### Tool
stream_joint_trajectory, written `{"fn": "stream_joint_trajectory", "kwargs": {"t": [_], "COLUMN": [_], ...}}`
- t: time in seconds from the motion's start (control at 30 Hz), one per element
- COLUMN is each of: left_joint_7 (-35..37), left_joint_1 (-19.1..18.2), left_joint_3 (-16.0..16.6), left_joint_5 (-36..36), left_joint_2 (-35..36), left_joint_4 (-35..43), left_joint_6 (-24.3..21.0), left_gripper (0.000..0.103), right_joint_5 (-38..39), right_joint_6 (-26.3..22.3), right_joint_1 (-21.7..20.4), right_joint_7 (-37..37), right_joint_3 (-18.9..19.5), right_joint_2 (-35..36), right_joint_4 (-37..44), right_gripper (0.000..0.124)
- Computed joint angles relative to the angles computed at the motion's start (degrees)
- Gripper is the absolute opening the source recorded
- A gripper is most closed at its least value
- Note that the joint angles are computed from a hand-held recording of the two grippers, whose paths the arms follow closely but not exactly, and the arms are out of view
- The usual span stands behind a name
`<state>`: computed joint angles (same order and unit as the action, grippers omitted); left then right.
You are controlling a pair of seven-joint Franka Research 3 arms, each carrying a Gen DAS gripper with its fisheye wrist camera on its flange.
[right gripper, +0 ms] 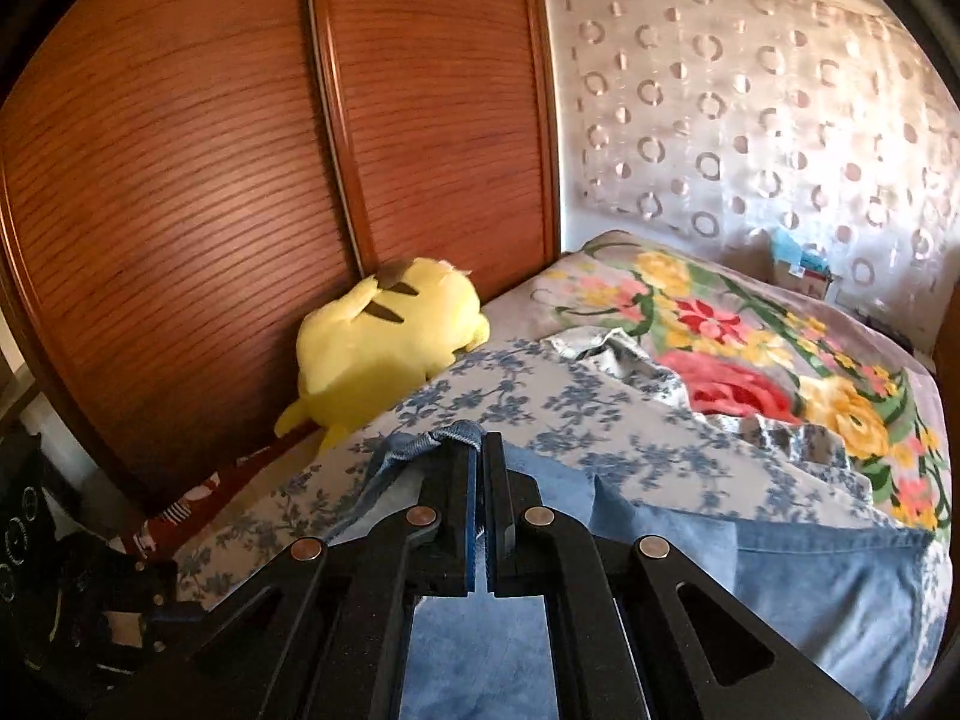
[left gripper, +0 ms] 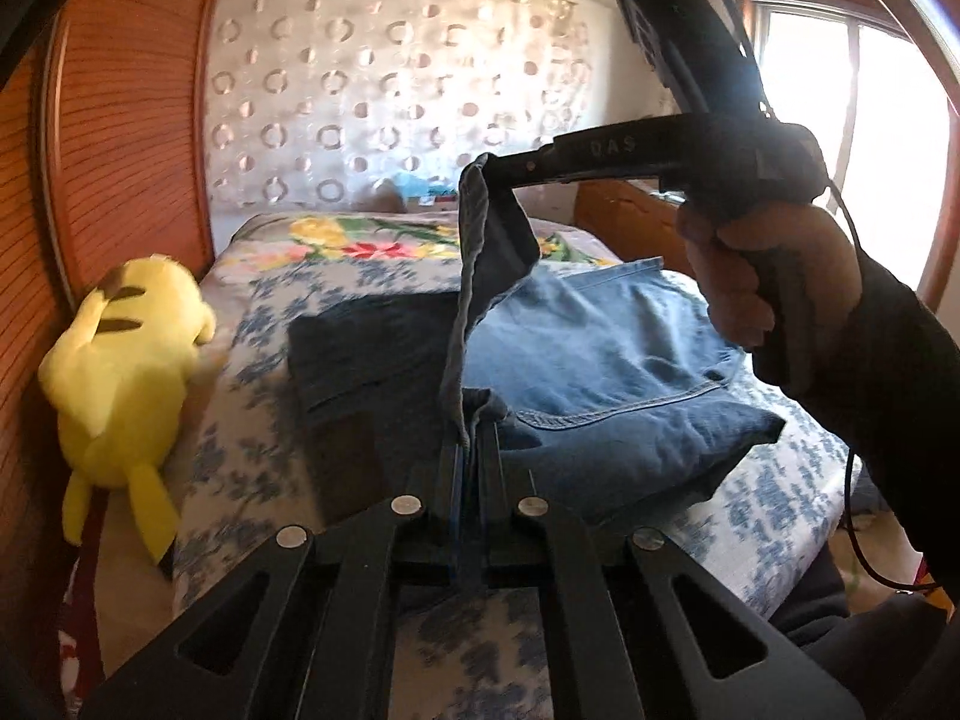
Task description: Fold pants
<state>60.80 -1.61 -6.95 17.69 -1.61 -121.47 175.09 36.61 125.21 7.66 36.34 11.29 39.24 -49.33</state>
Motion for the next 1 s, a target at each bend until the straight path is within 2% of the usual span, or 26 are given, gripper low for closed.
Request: {"fn": "stream_joint_trajectory", "kwargs": {"t": [0.13,0.23,0.3,0.37,0.57,0.67,0.7,0.77,0.87,1.0], "left_joint_7": [-0.14,0.91,1.81,3.48,-4.35,-6.0,-5.39,-5.93,-9.51,-7.97], "left_joint_1": [0.25,0.22,0.09,-0.1,1.21,1.54,1.46,1.59,1.93,1.26], "left_joint_3": [0.15,0.22,0.28,0.33,0.06,0.23,0.33,0.25,0.05,0.16], "left_joint_5": [0.01,-1.07,-2.61,-4.59,4.22,6.03,5.29,6.06,10.29,9.68], "left_joint_2": [0.27,0.09,0.08,0.12,-0.22,-0.54,-0.56,-0.35,0.48,2.51], "left_joint_4": [-0.83,-1.4,-1.59,-1.62,-0.81,-0.92,-0.96,-0.42,1.08,3.61], "left_joint_6": [-0.8,-1.12,-1.07,-1.13,-2.45,-1.83,-1.49,-1.86,-2.72,-4.26], "left_gripper": [0.004,0.005,0.005,0.006,0.026,0.045,0.045,0.046,0.046,0.046], "right_joint_5": [-1.53,-3.72,-3.56,-3.1,-0.14,1.13,1.49,1.95,3.12,5.03], "right_joint_6": [1.1,-0.77,0.56,2.11,5.82,7.29,7.75,8.69,8.77,7.86], "right_joint_1": [1.21,2.26,2.11,1.86,-0.04,-0.65,-0.77,-0.77,-1.14,-1.92], "right_joint_7": [-0.46,2.09,1.7,1.1,-1.63,-2.61,-2.73,-3.07,-3.28,-3.35], "right_joint_3": [-0.55,-1.15,-0.95,-0.85,-0.89,-1.32,-1.49,-1.78,-1.94,-2.09], "right_joint_2": [-0.38,1.54,-0.29,-1.61,-7.1,-9.48,-10.13,-11.24,-12.47,-13.8], "right_joint_4": [-1.31,2.4,-0.33,-2.62,-11.58,-15.45,-16.49,-18.24,-19.9,-21.02], "right_gripper": [0.002,0.009,0.02,0.035,0.042,0.053,0.055,0.067,0.068,0.069]}}
